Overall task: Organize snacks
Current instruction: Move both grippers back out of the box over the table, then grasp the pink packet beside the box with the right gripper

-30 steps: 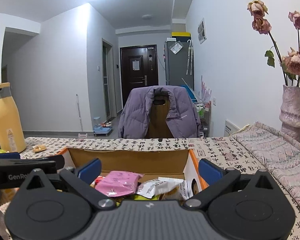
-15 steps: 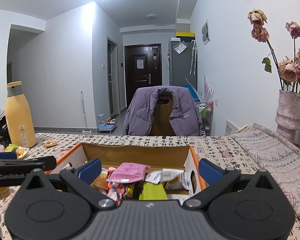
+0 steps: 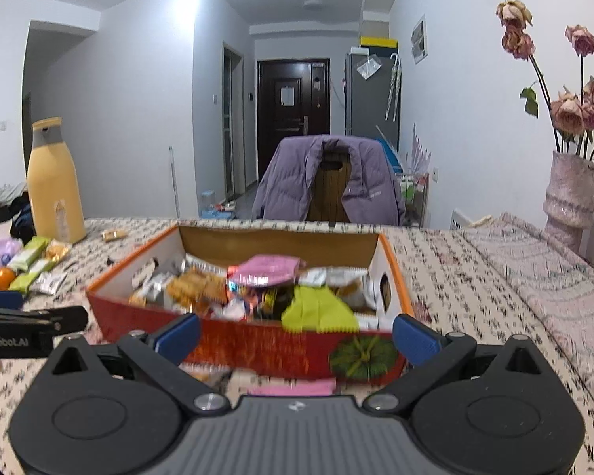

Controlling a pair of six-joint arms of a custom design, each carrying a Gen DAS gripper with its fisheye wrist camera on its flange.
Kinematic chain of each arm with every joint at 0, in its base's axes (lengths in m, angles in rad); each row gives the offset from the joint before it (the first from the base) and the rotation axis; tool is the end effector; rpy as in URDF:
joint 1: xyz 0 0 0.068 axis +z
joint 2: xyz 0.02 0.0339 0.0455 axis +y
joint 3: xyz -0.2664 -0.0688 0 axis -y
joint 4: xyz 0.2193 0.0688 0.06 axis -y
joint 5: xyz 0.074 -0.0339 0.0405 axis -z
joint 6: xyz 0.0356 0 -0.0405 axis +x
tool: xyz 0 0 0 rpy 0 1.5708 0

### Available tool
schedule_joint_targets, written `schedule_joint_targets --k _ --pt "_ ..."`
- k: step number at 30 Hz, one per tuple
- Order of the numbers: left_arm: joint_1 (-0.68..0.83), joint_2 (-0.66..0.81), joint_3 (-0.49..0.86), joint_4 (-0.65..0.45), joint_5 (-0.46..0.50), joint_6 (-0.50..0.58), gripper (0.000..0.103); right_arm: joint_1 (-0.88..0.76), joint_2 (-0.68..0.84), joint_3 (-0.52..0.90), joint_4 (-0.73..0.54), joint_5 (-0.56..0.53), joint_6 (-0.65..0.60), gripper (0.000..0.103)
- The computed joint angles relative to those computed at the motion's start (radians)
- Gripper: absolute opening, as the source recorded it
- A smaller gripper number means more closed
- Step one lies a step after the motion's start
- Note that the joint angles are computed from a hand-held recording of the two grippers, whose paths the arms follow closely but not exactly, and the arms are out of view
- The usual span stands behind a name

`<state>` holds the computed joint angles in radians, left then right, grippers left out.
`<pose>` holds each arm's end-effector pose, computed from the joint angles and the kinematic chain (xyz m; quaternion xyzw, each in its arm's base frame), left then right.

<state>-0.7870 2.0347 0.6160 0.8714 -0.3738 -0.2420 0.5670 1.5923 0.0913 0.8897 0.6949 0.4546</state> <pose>0.2374 -0.2197 0.0883 0.1429 0.8496 -0.0958 0.4986 0.1673 0.0795 0.1071 0.1101 0.8416 -0.0513 0.5262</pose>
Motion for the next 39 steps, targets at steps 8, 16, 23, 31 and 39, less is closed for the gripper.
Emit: schedule_joint_targets --k 8,16,23,31,39 --pt "-0.007 0.119 -0.074 0.225 0.006 0.036 0.103 0.014 0.118 -0.027 0.02 -0.028 0.085 0.103" --pt "0.002 0.173 -0.067 0.266 0.029 0.049 0.103 -0.017 0.177 0.017 -0.037 -0.094 0.07 0.103" --pt "0.038 0.171 -0.061 0.237 0.082 0.008 0.103 -0.104 0.257 0.146 -0.149 -0.22 0.037 0.103" --pt "0.053 0.16 -0.063 0.22 0.113 -0.01 0.103 -0.172 0.346 0.203 -0.142 -0.294 0.039 0.103" --pt "0.064 0.156 -0.057 0.193 0.132 -0.026 0.103 -0.139 0.42 0.179 -0.007 -0.229 0.062 0.103"
